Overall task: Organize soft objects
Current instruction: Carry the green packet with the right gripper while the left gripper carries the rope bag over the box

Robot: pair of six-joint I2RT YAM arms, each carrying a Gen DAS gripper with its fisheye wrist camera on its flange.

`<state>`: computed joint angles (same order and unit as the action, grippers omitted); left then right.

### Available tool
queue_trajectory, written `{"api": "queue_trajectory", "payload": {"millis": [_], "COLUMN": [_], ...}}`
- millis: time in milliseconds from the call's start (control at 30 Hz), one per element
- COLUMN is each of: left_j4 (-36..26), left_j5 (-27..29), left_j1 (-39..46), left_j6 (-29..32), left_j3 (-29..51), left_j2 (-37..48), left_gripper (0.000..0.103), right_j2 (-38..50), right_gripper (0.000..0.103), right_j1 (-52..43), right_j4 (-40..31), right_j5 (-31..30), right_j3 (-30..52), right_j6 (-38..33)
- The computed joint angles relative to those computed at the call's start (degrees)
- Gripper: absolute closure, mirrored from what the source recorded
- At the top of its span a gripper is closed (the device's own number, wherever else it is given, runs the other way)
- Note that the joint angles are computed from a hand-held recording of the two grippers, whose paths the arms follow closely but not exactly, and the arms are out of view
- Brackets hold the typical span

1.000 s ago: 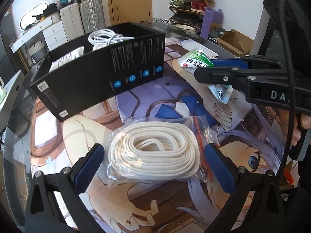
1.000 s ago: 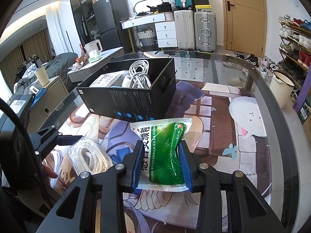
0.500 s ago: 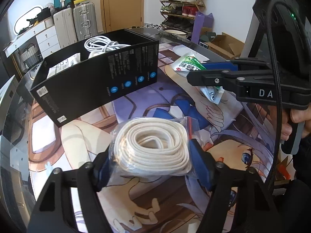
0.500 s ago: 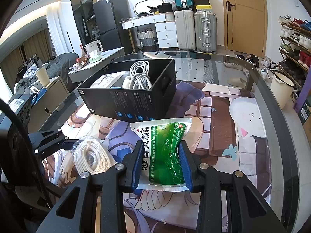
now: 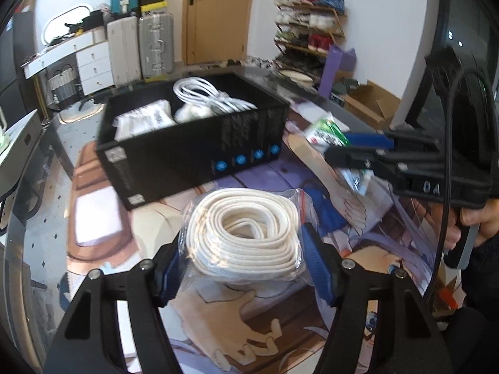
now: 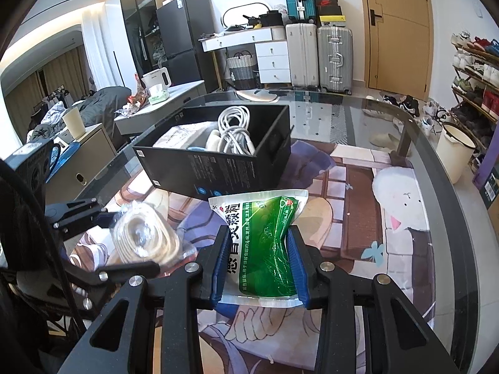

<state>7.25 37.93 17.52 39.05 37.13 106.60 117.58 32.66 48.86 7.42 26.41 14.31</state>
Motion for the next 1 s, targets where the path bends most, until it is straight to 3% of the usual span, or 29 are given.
{"api": "queue_trajectory", "payload": {"millis": [400,567,1000], "left_j4": [3.60,7.74,11.18], "left_j5": [5.91,5.37,1.05], "left_j1": [7.05,6.64,3.26], "left_j6": [-5.65,-9.69,-16.73], "left_j3": [1.94,2.79,9.69], "left_j2": [-2.44,-2.52,2.11], "left_gripper": [0.036,0.036,0.036], "right_j2": [-3.37,-4.41,-2.02], "right_gripper": [0.067,0.067,0.067], "right_j1": [2.96,3.23,1.84], "right_j4": [0.41,-0.61,-0.42], "right_j5": [0.78,0.92,-0.61], "right_j3": [0.74,2.68,9.05], "right_j6": [-2.13,-3.12,-4.68]}}
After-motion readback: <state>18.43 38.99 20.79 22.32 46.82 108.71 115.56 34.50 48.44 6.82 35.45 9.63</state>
